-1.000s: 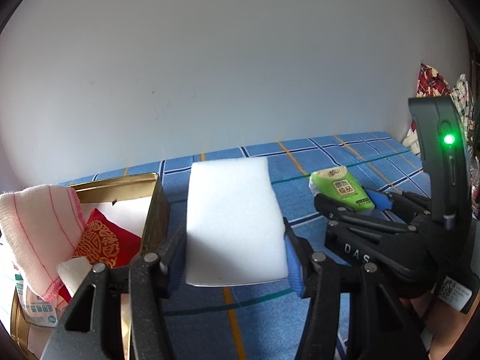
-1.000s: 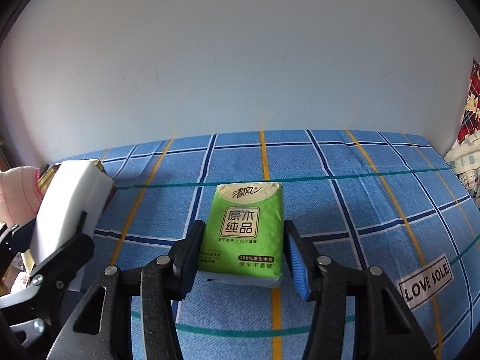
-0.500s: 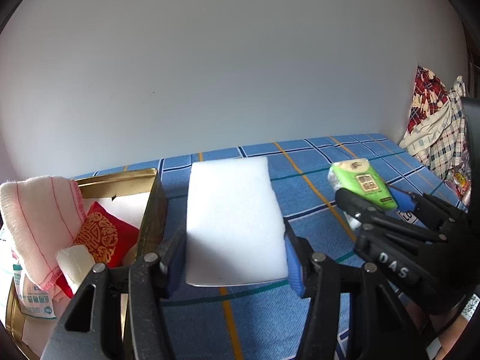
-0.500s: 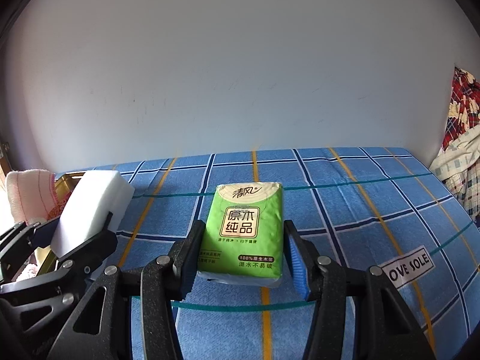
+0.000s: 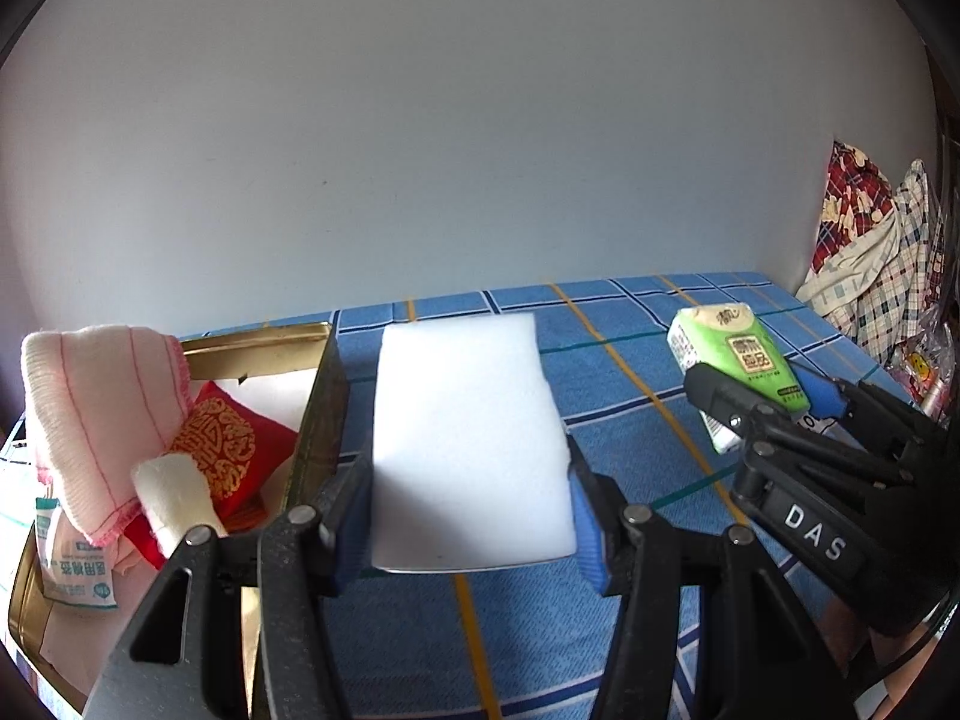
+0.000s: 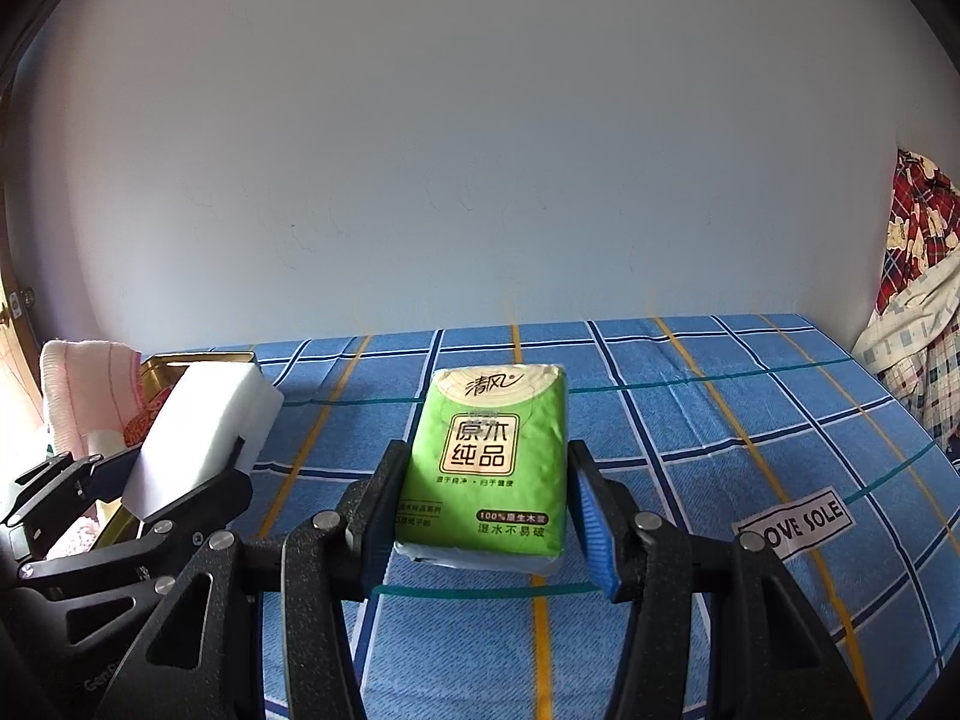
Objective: Organize soft objects
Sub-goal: 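Carry the sponge with the left tool while the right tool carries the tissue pack toward the tin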
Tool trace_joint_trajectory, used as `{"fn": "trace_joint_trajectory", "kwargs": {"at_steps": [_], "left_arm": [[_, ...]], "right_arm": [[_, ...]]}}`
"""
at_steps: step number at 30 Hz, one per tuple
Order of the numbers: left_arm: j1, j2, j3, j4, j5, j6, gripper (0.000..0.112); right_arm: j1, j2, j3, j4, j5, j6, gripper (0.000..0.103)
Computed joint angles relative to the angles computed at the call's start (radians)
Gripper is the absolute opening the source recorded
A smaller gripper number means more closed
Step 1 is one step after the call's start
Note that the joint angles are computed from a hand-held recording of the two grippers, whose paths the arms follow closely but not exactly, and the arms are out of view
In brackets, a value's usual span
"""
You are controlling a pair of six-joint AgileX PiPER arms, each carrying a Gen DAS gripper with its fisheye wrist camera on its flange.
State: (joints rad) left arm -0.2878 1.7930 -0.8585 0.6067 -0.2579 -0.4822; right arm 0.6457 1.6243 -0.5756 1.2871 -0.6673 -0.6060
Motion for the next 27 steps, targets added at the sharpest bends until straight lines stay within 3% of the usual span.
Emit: {"fn": "trace_joint_trajectory", "kwargs": {"at_steps": [4, 9, 15, 27], "left_arm": [[0.021, -0.03, 0.031, 0.02, -0.023, -0.016, 0.055], [0.021, -0.066, 0.08, -0.041, -0.05, 0.049, 0.055], [0.025, -0.106, 0.135, -0.126, -0.08, 0.144, 0.055], [0.112, -0.154, 0.184, 0.027, -0.135, -0.005, 0.055]], "right_arm": [[0.024, -0.006, 0.014, -0.001, -0.02, 0.01, 0.054], [0.091, -0.044, 0.084, -0.045, -0.107, 0.118, 0.054], [0.111, -0.049, 0.11, -0.065, -0.141, 0.154, 0.054], [0.174, -0.017, 0.156, -0.109, -0.239, 0.232, 0.054]]}}
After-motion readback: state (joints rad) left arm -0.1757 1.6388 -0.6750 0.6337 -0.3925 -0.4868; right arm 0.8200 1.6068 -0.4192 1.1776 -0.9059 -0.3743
